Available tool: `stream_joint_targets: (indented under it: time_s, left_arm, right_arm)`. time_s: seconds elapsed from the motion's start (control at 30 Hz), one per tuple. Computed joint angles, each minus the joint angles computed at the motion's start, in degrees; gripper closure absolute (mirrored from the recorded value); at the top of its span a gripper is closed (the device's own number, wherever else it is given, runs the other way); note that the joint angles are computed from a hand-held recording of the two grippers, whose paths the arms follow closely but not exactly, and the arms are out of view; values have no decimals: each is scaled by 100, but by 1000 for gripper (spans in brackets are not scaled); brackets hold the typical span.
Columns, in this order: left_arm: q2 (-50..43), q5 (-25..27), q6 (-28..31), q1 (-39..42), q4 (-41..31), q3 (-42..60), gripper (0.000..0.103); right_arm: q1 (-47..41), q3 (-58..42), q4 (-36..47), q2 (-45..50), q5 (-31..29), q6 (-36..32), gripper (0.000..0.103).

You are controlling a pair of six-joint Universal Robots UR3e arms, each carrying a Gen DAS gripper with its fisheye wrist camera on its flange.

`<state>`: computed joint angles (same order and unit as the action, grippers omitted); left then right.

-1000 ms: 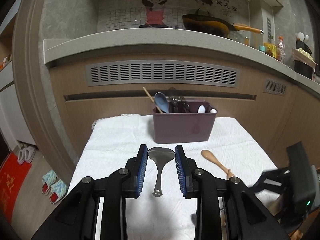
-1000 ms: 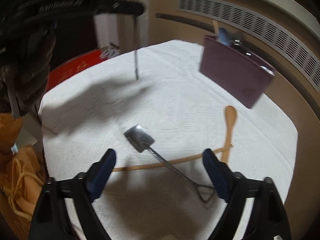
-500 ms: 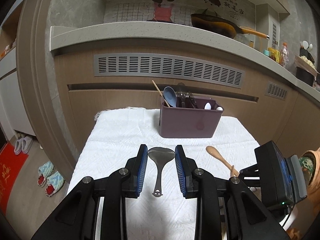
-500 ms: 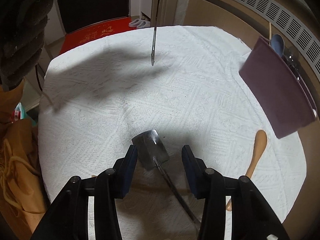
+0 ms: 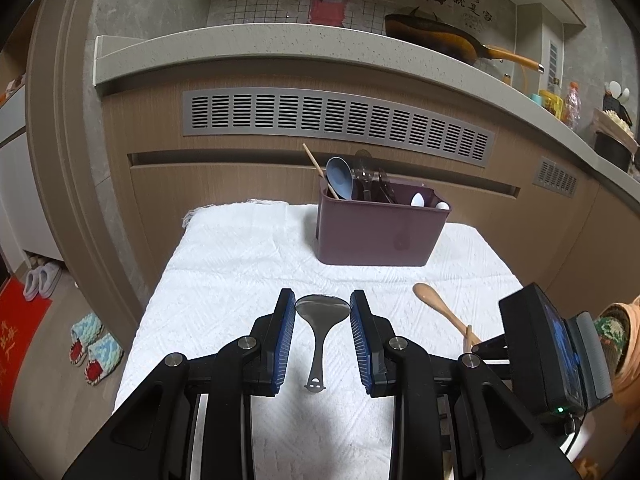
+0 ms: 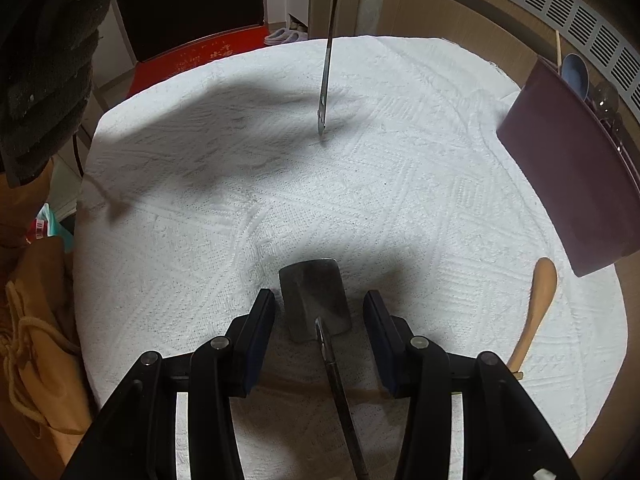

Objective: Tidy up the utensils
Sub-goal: 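Carry the black spoon with the left gripper while the right carries the spatula over the caddy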

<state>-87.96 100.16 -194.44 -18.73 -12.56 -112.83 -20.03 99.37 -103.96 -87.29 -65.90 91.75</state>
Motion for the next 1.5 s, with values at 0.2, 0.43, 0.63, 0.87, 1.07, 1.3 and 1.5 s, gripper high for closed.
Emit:
stream_joint_targets:
  time_s: [0.2,0.43,0.63,0.87,1.07,1.3,1.5]
  left_arm:
    - [22,-4,16,-39,-50,24,74]
    - [35,159,-11,-239,-129,90,74]
    - [-60,224,-39,-547,-243,282,74]
    - [-250,44,-69,-762,-522,765,74]
    - [-628,183,97,-909,-1012,1724,74]
    - [-1648,588,854,-790,-1702,4282,74]
    - [-2767,3,1010,-223,-2334,6600,74]
  right_arm:
    - [-3,-202,242,135,7,146,62]
    - [-255,228,170,-308,238,208,72]
    - [-1028,249,531,-696,801,260,73]
    - [-1787,94,531,-826,1479,930,73]
    - [-2221,-539,1025,-891,2333,1352,73]
    - [-2192,-1903,-252,-329,3545,3426,73]
    - [-1881,-3335,-2969,1007,4141,6303,72]
